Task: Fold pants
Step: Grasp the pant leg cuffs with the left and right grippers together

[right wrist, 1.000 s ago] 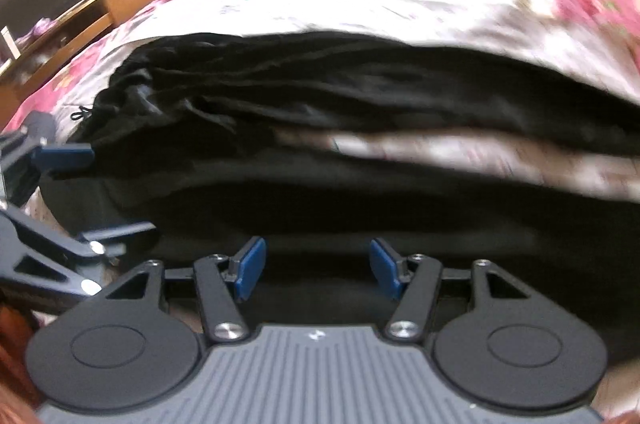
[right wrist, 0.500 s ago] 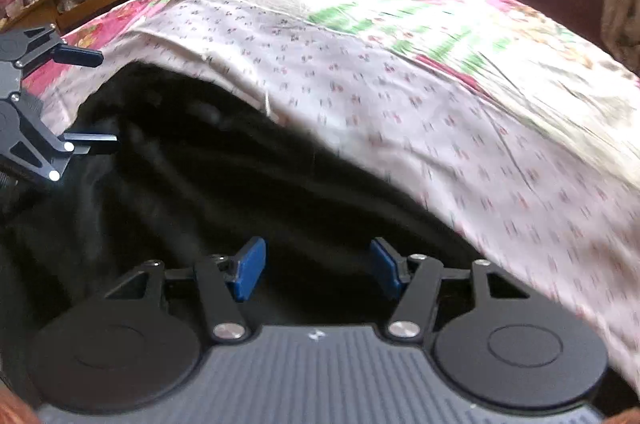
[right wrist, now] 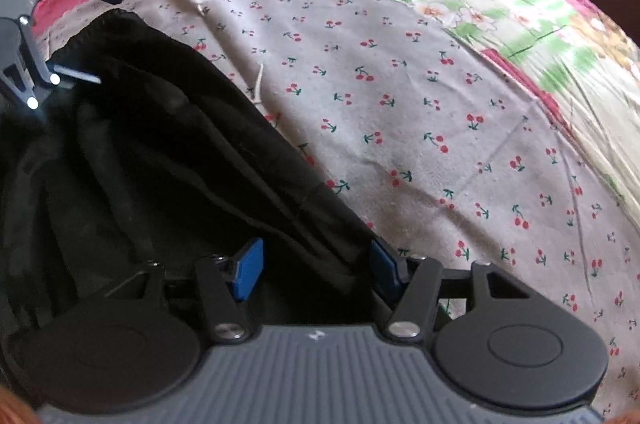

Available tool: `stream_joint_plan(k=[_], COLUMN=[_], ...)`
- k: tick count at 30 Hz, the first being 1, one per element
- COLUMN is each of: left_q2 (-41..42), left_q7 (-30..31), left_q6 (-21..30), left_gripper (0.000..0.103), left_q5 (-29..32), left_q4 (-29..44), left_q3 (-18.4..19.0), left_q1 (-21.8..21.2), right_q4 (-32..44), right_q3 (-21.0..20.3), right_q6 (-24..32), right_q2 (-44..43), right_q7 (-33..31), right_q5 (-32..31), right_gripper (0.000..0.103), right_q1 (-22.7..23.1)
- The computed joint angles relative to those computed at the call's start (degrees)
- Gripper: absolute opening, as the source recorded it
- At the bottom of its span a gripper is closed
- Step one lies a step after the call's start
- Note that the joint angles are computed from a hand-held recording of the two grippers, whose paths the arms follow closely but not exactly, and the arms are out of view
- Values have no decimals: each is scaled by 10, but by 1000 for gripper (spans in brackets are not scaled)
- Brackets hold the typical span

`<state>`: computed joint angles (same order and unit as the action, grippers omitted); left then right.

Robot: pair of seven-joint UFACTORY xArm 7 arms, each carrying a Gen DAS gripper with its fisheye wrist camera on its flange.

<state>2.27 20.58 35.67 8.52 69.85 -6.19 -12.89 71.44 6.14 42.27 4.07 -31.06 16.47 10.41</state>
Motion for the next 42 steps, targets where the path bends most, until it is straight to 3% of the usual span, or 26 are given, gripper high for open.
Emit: stream_joint_plan(k=[3, 5, 7, 13, 17, 20, 25, 30, 32, 34, 35, 36, 37, 40, 42], left_q2=[24, 30, 25, -6, -57, -106, -163, -203, -219, -221, -216, -208, -201, -165, -127], left_q7=[-3, 9, 22, 23, 45, 60, 61, 52, 52, 33, 25, 25, 27, 31, 52], left_q6=[20, 30, 38, 13, -5, -13, -37, -60, -67, -72, -69, -69, -75, -94, -85], left_gripper=[100, 82, 54, 28, 27, 27, 27, 23, 23, 23, 23, 23, 24, 42, 47], left_q5=[6, -18, -56, -84, -123, -153, -169, -159, -165, -158, -152, -148, -141, -114, -136], left_q4=[24, 34, 37, 18, -11, -49, -97, -127, -139, -145, -143, -142, -142, -129, -97], left_q3=[0, -1, -3, -3, 0, 7, 15, 16, 23, 21, 20, 20, 19, 14, 26], left_q1=[-2, 0, 3, 2, 3, 2, -3, -4, -7, 1, 5, 5, 6, 12, 5], right_q4=[7, 12, 18, 18, 25, 28, 48, 94, 89, 87, 89, 93, 88, 78, 91], right_q3=[0, -1, -2, -6, -5, -5, -1, 8, 10, 7, -10, -6, 14, 12, 10], right_q6=[12, 25, 38, 25, 34, 41, 56, 127, 115, 84, 75, 77, 76, 75, 86], right_q2=[2, 2, -1, -11, -10, -10, 11, 36, 31, 39, 44, 47, 43, 31, 37], right_q7=[3, 6, 7, -7, -31, -74, -86, -98, -104, -41, 0, 19, 14, -13, -15], right_q5=[-6, -7, -1, 2, 9, 65, 100, 116, 105, 35, 2, -7, 5, 42, 42], right_gripper=[59, 53, 47, 48, 53, 58, 58, 59, 60, 55, 41, 35, 33, 34, 37], right_q1=[0, -1, -3, -7, -9, -14, -14, -16, -11, 7, 28, 26, 5, 4, 2])
